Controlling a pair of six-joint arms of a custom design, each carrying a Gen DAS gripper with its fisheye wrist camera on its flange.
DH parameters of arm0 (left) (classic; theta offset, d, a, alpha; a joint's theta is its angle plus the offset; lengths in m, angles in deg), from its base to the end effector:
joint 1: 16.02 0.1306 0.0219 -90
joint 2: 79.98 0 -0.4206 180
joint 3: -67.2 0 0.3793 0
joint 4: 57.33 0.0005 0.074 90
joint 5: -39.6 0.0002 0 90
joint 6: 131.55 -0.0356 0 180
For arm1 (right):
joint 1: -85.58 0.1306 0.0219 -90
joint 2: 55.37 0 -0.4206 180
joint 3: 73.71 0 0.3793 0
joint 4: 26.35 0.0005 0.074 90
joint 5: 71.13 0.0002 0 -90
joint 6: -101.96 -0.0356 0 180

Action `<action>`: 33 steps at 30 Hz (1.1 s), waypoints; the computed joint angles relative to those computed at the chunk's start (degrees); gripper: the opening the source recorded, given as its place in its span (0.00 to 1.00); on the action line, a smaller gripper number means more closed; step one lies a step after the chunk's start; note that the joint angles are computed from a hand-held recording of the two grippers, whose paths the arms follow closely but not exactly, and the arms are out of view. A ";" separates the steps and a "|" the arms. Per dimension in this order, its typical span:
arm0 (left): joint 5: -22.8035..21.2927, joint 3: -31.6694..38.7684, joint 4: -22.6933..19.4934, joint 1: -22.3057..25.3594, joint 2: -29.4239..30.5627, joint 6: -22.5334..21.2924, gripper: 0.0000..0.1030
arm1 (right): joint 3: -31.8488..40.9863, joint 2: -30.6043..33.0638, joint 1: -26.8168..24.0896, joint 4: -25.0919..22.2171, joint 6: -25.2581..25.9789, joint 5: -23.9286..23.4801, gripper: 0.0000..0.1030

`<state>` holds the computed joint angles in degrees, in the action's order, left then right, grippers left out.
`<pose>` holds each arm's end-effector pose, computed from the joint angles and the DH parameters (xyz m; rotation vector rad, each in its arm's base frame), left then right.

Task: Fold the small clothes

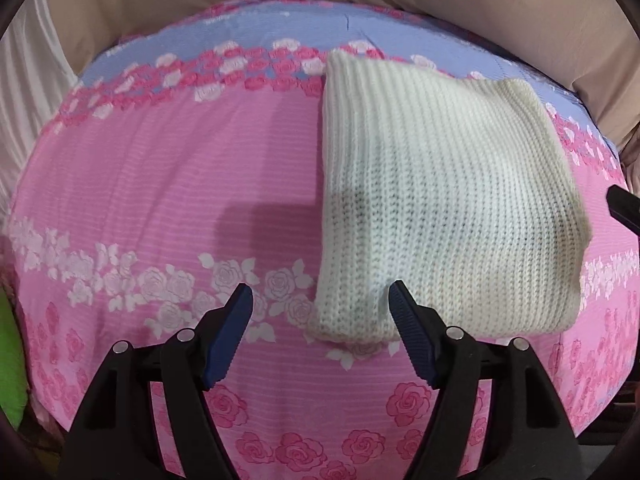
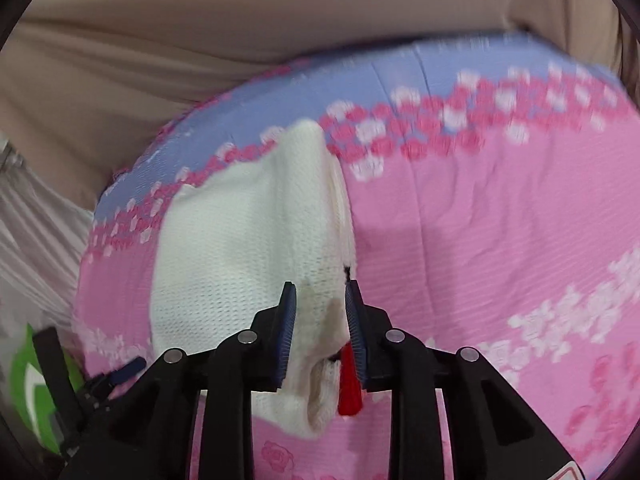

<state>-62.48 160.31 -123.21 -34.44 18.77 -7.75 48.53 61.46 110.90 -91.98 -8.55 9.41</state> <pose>0.4743 -0.1507 0.4058 -0.4164 2.7288 0.0646 0.5793 0.2800 0.4469 -0.1717 2.6805 0.4827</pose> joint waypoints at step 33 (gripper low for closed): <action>3.90 -2.50 -0.67 0.41 1.95 1.95 0.70 | -11.41 -4.48 3.28 -2.25 -1.05 2.12 0.11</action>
<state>-58.58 157.81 -123.87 -34.02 20.72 -5.80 37.12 56.98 114.19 -94.23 -9.60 11.52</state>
